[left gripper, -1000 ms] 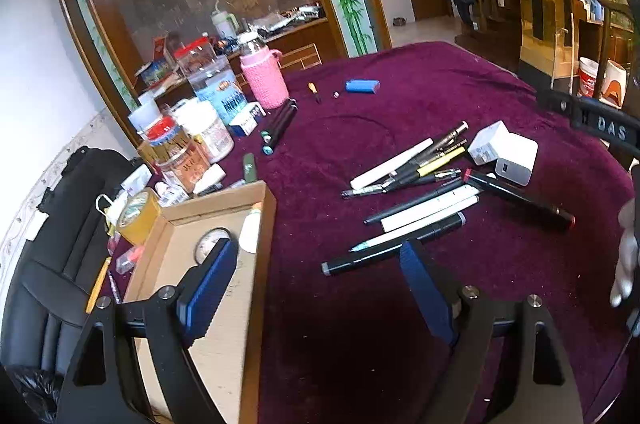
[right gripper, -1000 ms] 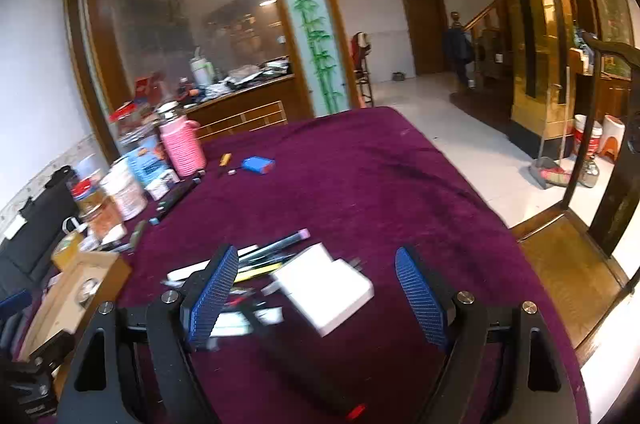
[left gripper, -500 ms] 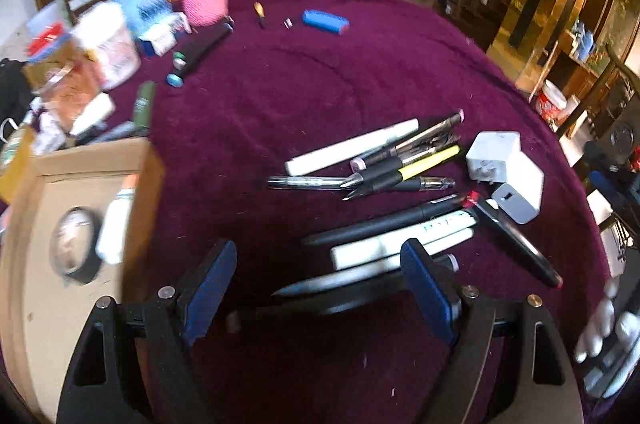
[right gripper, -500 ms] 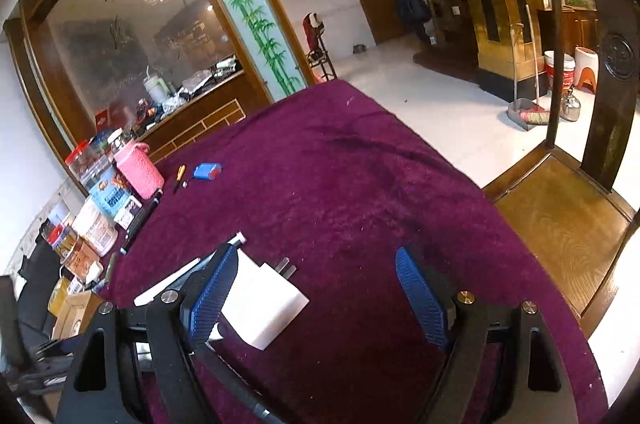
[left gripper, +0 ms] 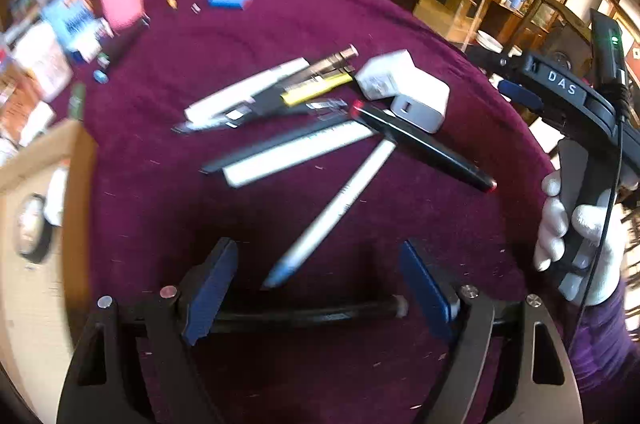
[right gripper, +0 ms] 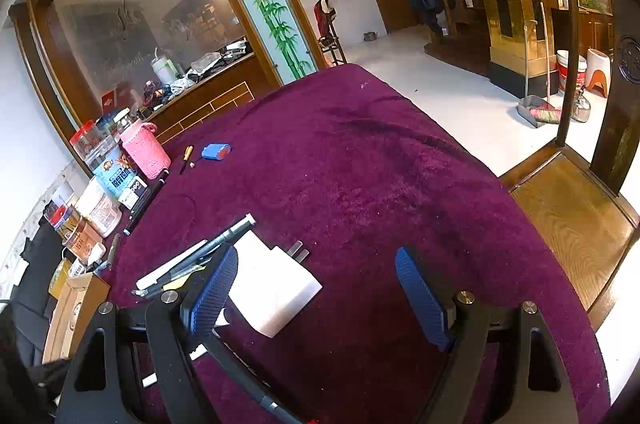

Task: Organize rigid objects
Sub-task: 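Grasp the white blue-tipped pen with the left tool, then carry the white pen toward the tray while the right tool grasps the red-ended black marker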

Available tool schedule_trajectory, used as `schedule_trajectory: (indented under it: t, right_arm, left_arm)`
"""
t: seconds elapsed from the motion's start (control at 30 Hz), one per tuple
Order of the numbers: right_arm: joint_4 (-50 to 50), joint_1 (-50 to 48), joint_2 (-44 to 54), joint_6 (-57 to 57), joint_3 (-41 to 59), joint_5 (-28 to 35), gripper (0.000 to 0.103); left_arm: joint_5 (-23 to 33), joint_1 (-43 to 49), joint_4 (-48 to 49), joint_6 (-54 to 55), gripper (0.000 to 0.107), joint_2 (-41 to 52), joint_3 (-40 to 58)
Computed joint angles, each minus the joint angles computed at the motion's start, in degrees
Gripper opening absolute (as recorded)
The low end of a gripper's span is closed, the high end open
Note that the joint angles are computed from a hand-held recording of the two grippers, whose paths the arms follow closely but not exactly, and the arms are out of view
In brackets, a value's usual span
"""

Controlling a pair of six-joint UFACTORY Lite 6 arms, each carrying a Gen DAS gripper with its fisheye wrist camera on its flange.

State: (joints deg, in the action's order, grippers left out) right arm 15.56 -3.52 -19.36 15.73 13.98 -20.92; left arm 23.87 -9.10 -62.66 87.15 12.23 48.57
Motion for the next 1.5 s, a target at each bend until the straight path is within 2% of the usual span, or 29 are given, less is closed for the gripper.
schedule_trajectory:
  t: [0.1,0.23,0.37,0.47,0.53,0.57,0.63,0.67,0.7,0.87,1.1,1.37,1.5]
  right_arm:
    - [0.5,0.3,0.8,-0.3,0.5,0.2,0.084]
    - [4.7,1.7,0.7,-4.1,0.5,0.0,0.084]
    - [7.2,2.2,1.0,-6.1,0.6,-0.2,0.084]
    - [9.5,2.7,2.4,-8.2,1.4,-0.1,0.084]
    - [9.7,2.6,2.8,-8.5,1.9,0.2,0.084]
    - [9.3,2.6,2.8,-8.2,1.9,0.3,0.084]
    - [11.6,3.5,3.1,-10.3,2.1,0.0,0.084]
    - [11.4,3.5,3.6,-10.2,2.4,0.0,0.084]
    - [11.2,3.5,4.2,-10.0,2.7,0.0,0.084]
    - [13.9,4.0,5.2,-12.5,3.1,-0.5,0.084]
    - [18.2,4.4,7.8,-17.0,4.5,-1.4,0.084]
    - [18.5,3.3,10.0,-17.1,5.4,-1.7,0.084]
    - [10.1,0.7,11.0,-9.8,6.1,0.3,0.084]
  left_arm:
    - [-1.0,0.2,0.1,0.3,0.082,0.8,0.2]
    - [-7.0,-5.4,-2.6,3.0,0.081,3.6,2.2]
    - [-11.6,-12.0,-0.2,0.9,0.064,7.9,5.2]
    - [-13.1,-14.4,-4.1,4.2,0.063,10.1,7.2]
    - [-11.9,-14.5,-0.2,-0.8,0.057,11.7,9.4]
    - [-10.3,-14.1,-0.2,-1.1,0.047,12.1,10.0]
    - [-10.4,-14.5,-4.5,3.3,0.027,11.3,8.9]
    - [-10.4,-14.7,-5.8,4.7,0.009,10.9,8.4]
    - [-10.6,-14.7,-5.8,4.4,0.009,10.6,8.0]
    - [-4.8,-10.8,-8.4,5.1,0.007,7.5,6.1]
    - [6.7,-1.3,-9.6,6.3,0.007,-7.3,-2.3]
    - [27.0,20.9,-6.3,7.1,0.007,-17.5,-5.0]
    - [36.4,33.5,-3.3,8.9,0.007,-17.6,-3.7]
